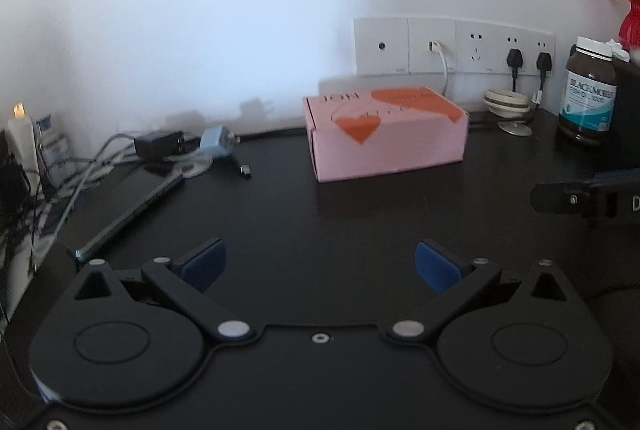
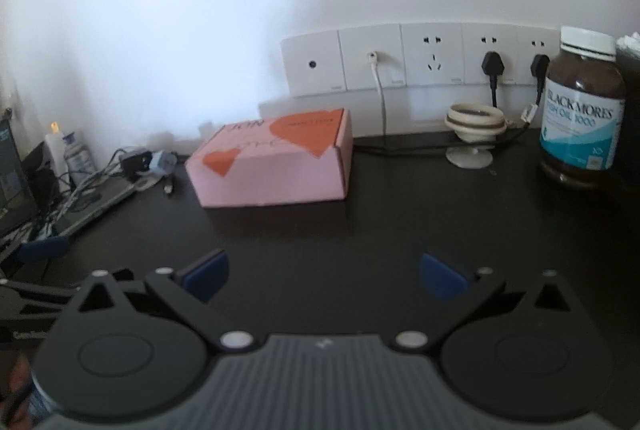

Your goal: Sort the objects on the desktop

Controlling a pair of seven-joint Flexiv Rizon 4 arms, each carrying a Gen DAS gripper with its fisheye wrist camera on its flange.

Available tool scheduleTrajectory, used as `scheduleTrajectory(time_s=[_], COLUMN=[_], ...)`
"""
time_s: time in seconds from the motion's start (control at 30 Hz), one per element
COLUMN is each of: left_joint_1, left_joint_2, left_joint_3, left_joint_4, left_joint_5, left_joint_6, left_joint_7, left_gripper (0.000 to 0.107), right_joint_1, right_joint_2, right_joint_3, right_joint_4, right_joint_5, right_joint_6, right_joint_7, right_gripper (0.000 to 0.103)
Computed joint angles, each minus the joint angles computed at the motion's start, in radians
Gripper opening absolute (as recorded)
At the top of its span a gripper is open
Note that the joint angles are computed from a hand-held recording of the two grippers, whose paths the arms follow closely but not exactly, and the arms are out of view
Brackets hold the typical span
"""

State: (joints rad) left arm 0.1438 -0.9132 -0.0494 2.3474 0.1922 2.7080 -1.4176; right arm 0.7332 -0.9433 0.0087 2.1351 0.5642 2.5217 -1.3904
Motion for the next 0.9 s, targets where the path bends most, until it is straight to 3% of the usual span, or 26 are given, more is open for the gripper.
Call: scheduleTrajectory(time_s=[0.13, 0.37, 0.57, 0.77, 0.9], left_joint_1=[0.052, 0.028, -0.034, 0.027, 0.033], left_joint_2=[-0.008, -0.052, -0.106, -0.131, -0.179], left_joint_3=[-0.007, 0.029, 0.069, 0.063, 0.068], left_joint_4=[0.026, 0.078, 0.140, 0.171, 0.178], left_joint_5=[0.082, 0.067, -0.027, 0.073, 0.089], left_joint_6=[0.017, 0.098, 0.262, 0.306, 0.389], left_joint_7=[-0.027, 0.007, 0.067, 0.073, 0.078], left_gripper=[0.103, 0.103, 0.103, 0.103, 0.103], right_joint_1=[0.038, 0.058, 0.123, 0.147, 0.168], right_joint_2=[0.001, -0.029, -0.065, -0.104, -0.128], right_joint_3=[0.007, 0.057, 0.080, 0.133, 0.156], right_joint_4=[0.025, 0.062, 0.074, 0.069, 0.052], right_joint_5=[0.064, 0.127, 0.214, 0.261, 0.313], right_joint_6=[0.028, 0.115, 0.205, 0.285, 0.329], right_joint_7=[-0.007, 0.017, -0.008, -0.015, -0.031], right_gripper=[0.102, 0.102, 0.102, 0.102, 0.102])
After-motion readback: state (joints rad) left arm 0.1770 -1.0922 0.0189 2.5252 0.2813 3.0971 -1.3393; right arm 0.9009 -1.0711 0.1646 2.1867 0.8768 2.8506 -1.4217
